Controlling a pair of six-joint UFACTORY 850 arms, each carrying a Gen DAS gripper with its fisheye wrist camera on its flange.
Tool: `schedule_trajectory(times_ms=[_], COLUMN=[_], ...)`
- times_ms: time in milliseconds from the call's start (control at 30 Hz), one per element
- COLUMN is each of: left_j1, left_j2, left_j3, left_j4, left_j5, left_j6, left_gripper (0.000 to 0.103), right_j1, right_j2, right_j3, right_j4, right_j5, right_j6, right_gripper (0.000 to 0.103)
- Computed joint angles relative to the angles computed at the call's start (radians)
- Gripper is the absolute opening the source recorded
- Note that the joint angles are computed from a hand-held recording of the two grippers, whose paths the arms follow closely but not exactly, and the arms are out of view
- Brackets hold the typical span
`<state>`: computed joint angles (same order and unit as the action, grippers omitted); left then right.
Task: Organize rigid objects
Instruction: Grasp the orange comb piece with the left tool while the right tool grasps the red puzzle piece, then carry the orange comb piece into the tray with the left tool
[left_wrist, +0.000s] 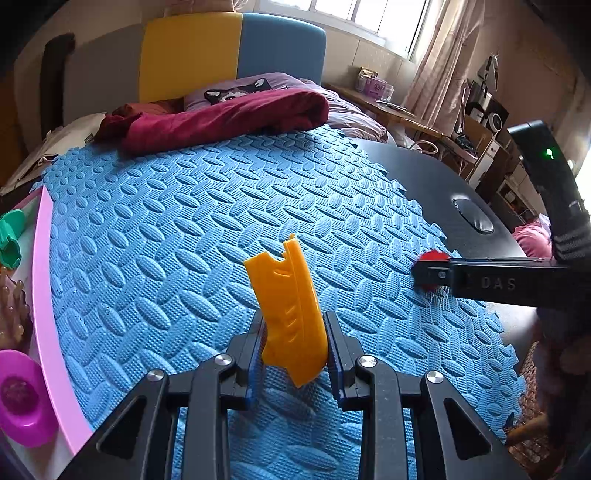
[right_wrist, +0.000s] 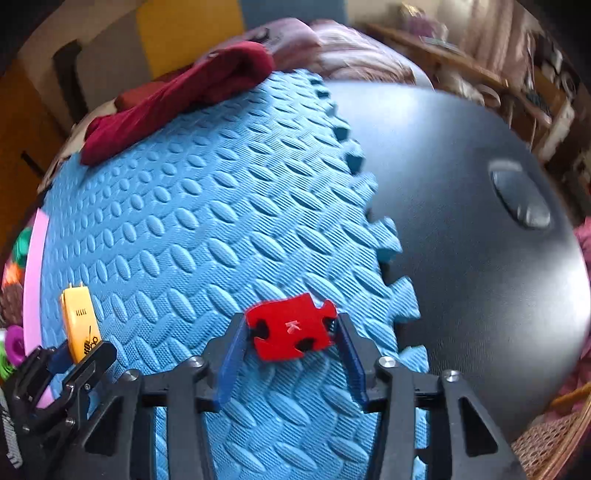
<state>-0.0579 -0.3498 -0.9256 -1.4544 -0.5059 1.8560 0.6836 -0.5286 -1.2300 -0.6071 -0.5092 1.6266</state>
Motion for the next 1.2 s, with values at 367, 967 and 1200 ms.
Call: schedule_trajectory(times_ms=[367,967,1200], left_j1=[-0.001,-0.012,0.018], left_j2=[0.008,0.040,0.101], left_j3=[0.019,0.048,0.071], left_j4=[-0.062,-0.174,-0.196], left_j5=[0.008,0.058,0.015], left_j6=[0.064,0.173,0.196], left_gripper=[0.030,0.030,0.030], right_j1=[-0.004,0.015,0.019], right_j2=[-0.080,-0.098,-0.101], right_j3=[-0.101,-0.107,-0.109], right_j4=[-0.096,-0.236,-0.250], right_j5=[0.068,0.031,0.025], right_j6=[-0.097,-0.004,0.013], right_gripper=[0.048,0.047,0.047])
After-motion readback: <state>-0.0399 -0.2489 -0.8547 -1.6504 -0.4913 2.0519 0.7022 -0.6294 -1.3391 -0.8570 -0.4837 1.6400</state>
